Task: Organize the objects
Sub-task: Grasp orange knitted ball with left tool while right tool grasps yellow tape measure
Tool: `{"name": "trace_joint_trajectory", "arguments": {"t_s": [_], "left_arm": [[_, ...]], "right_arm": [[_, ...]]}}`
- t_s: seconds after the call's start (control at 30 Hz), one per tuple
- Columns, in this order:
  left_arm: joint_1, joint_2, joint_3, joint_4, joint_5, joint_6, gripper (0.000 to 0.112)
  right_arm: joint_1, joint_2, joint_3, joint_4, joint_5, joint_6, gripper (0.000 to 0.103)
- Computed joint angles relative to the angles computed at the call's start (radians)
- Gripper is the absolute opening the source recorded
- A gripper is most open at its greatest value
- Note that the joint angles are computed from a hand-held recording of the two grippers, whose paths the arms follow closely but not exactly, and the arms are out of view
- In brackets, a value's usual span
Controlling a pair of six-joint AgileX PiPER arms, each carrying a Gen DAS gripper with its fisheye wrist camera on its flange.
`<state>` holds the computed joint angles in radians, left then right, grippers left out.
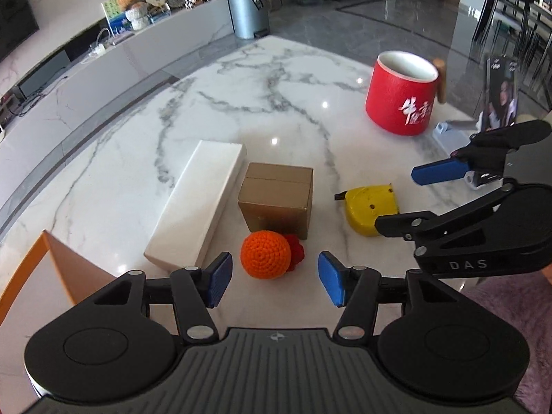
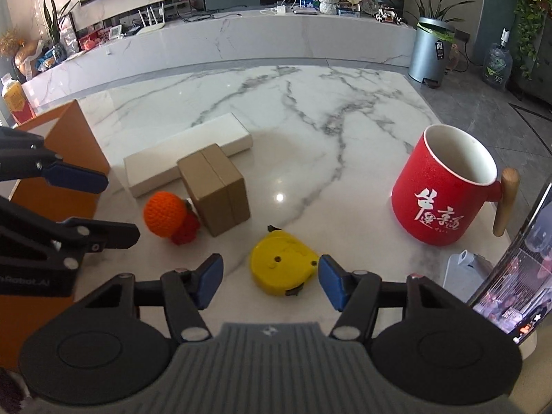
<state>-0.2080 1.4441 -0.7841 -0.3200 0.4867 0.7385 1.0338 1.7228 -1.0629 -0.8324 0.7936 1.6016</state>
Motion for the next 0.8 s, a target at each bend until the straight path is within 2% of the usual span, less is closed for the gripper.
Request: {"name": "trace_joint_trajectory", "arguments": {"t_s": [0.13, 0.2, 0.37, 0.43, 0.57, 0.67, 0.8], "left_arm": [[0.000, 0.108, -0.083, 0.042, 0.037, -0.069, 0.065], [-0.002, 0.140, -0.110, 0.077, 0.044, -0.125, 0.065], [-0.001, 0.189, -0.148, 0.087, 0.060, -0.144, 0.065], [0.002, 0.211, -0.173, 0.088, 0.094, -0.153, 0.065], [0.010, 0.251, -0.218, 0.089, 0.142, -0.182, 0.064], [-0.007, 0.275, -0.241, 0.142, 0.162, -0.247, 0.057], [-0.015, 0.294, -0.255, 0.169, 0.173, -0.292, 0.050]], "right_arm": [[-0.051, 0.025, 0.004, 0.020, -0.046, -0.051, 0.073], [-0.072, 0.037, 0.003, 0.034, -0.072, -0.083, 0.074], [-0.110, 0.074, -0.011, 0.051, -0.121, -0.149, 0.075], [-0.120, 0.089, -0.020, 0.058, -0.135, -0.176, 0.075], [-0.116, 0.114, -0.043, 0.056, -0.116, -0.203, 0.076], [-0.114, 0.121, -0.051, 0.066, -0.104, -0.219, 0.076], [-0.122, 0.131, -0.056, 0.107, -0.096, -0.242, 0.069]]}}
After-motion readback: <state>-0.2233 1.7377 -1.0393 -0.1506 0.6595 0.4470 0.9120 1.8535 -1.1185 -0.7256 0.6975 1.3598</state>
